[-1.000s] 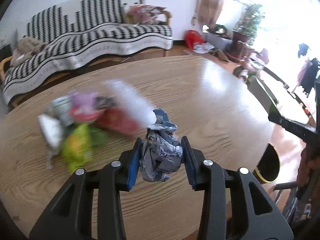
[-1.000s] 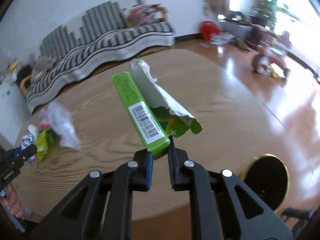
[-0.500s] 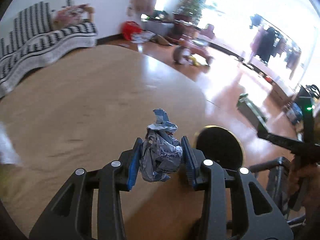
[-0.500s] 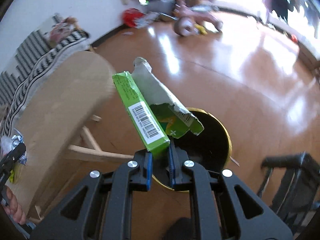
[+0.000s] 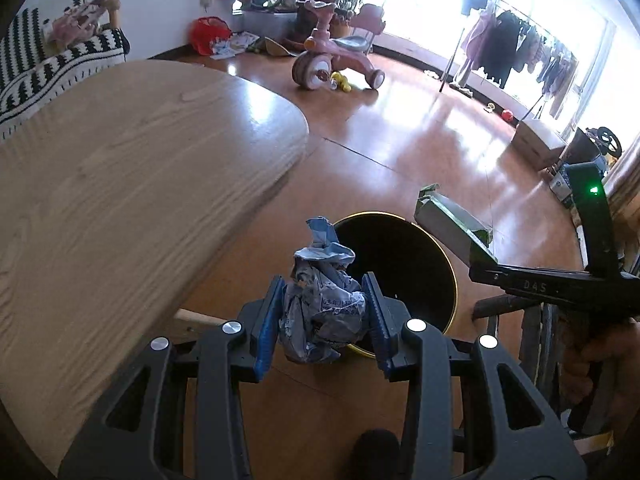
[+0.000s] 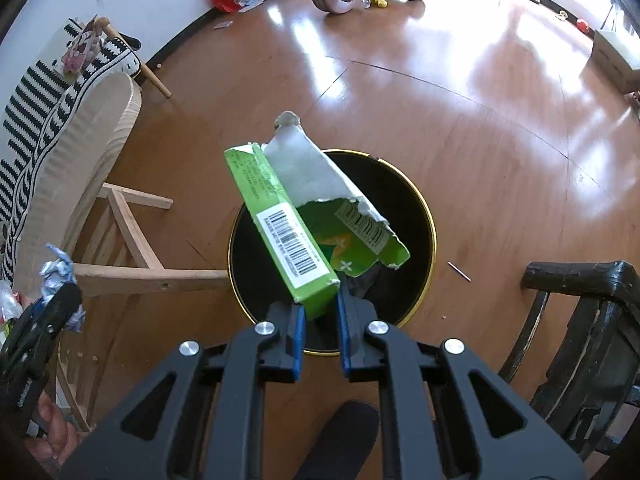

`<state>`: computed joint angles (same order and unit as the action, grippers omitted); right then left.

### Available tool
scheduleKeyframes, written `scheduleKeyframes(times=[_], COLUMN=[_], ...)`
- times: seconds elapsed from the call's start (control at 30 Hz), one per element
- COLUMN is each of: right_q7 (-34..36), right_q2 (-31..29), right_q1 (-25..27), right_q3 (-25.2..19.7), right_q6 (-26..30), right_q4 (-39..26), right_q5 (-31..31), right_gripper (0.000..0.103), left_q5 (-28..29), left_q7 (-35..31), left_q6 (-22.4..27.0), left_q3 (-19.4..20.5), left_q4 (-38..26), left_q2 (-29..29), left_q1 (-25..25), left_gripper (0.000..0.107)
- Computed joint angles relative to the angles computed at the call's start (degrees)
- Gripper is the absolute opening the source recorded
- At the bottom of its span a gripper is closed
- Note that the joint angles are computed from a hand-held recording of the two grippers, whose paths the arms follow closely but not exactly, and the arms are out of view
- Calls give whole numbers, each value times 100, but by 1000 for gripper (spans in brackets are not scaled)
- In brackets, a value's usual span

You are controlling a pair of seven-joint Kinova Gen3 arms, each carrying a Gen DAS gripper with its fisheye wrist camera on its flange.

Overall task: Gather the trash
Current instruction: 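Carry foil and green box over the black bin and open both grippers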

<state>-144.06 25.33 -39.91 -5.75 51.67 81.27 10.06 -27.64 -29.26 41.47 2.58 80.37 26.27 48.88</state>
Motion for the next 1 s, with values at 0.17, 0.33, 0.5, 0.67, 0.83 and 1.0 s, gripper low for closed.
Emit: scheduleKeyframes(times=[0.17,0.33,0.5,0.67,0.83,1.0], right_q7=[-230,-455,-773,-1232,-1422,-1543], right_q2=[-69,-263,-482,-720,-862,-951], right_q1=[-129,-104,-69,-80,-21,-6], right_q3=[132,124,127,144,63,14], right_q6=[-38,-220,-381,-496,-538,-529], right_q4=[57,246,413,562,630,693], right_q5=[272,382,496,708,837,994], right_gripper=[72,72,72,72,72,73], left_q5=[211,465,911,1403,1709,1737], left_q7=[-141,-395,-801,-1277,-1593,-1650], left_q6=[9,3,-137,-202,-121,-222], left_q3=[72,98,197,329,283,96], left_q4=[-301,-579,-925,-1339,-1667,-1720], left_q2=[287,552,933,1337,1586,1628], left_q1=[-66,-84,-197,-317,-280,-125], left_gripper=[39,39,39,40,43,69])
